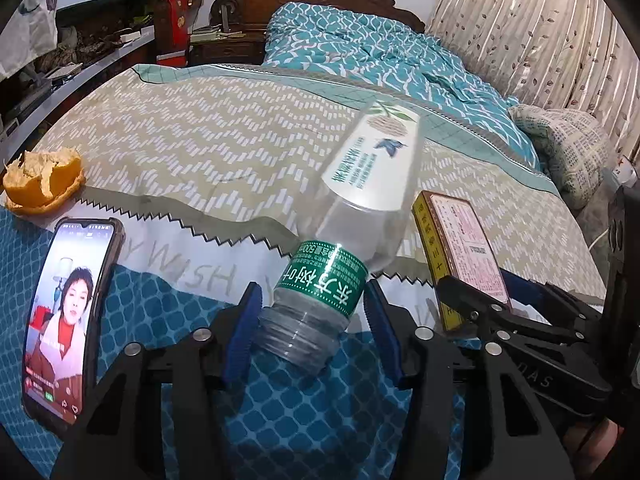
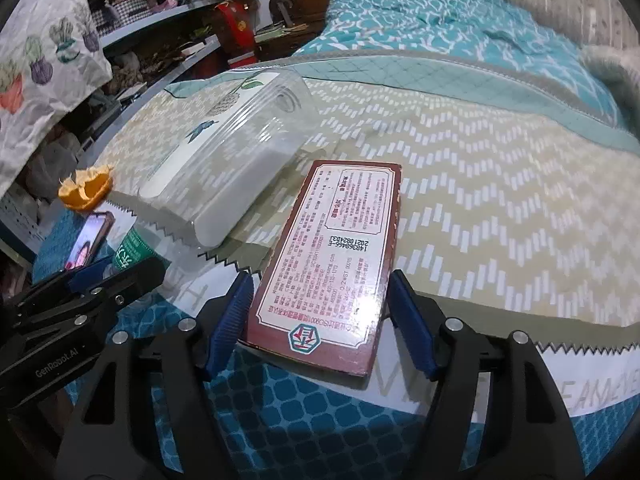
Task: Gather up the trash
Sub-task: 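Grasp the clear water bottle with left gripper while right grasps the pink box, then lift the water bottle with left gripper while right lifts the pink box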
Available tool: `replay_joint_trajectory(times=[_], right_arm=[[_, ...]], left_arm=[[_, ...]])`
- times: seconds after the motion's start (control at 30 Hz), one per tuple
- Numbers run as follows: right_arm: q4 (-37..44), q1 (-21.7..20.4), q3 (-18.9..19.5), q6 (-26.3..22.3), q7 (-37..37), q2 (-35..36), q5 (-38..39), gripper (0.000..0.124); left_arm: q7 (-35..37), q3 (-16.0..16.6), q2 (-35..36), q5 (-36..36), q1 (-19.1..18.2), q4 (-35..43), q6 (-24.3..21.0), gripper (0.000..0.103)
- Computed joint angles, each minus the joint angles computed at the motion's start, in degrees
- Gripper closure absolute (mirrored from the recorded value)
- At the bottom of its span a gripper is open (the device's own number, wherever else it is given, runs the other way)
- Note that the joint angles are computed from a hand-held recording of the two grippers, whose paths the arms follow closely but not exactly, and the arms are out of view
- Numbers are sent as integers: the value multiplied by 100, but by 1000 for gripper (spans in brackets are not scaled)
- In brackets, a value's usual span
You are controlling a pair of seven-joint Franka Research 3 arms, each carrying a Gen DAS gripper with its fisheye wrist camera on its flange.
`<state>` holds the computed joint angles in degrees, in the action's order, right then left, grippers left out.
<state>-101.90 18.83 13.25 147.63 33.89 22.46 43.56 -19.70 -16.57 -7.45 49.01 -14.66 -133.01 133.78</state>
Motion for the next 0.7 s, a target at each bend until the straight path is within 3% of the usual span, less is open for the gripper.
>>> replay_joint_trajectory(times=[0.5, 0.7], right_arm=[[-633, -399, -150, 88, -567, -468, 960, 58], [-934, -600, -326, 226, -766, -690, 1312, 58]], left_arm=[[32, -79, 372, 124, -233, 400, 148, 62], [332, -12, 819, 261, -388, 799, 588, 63]])
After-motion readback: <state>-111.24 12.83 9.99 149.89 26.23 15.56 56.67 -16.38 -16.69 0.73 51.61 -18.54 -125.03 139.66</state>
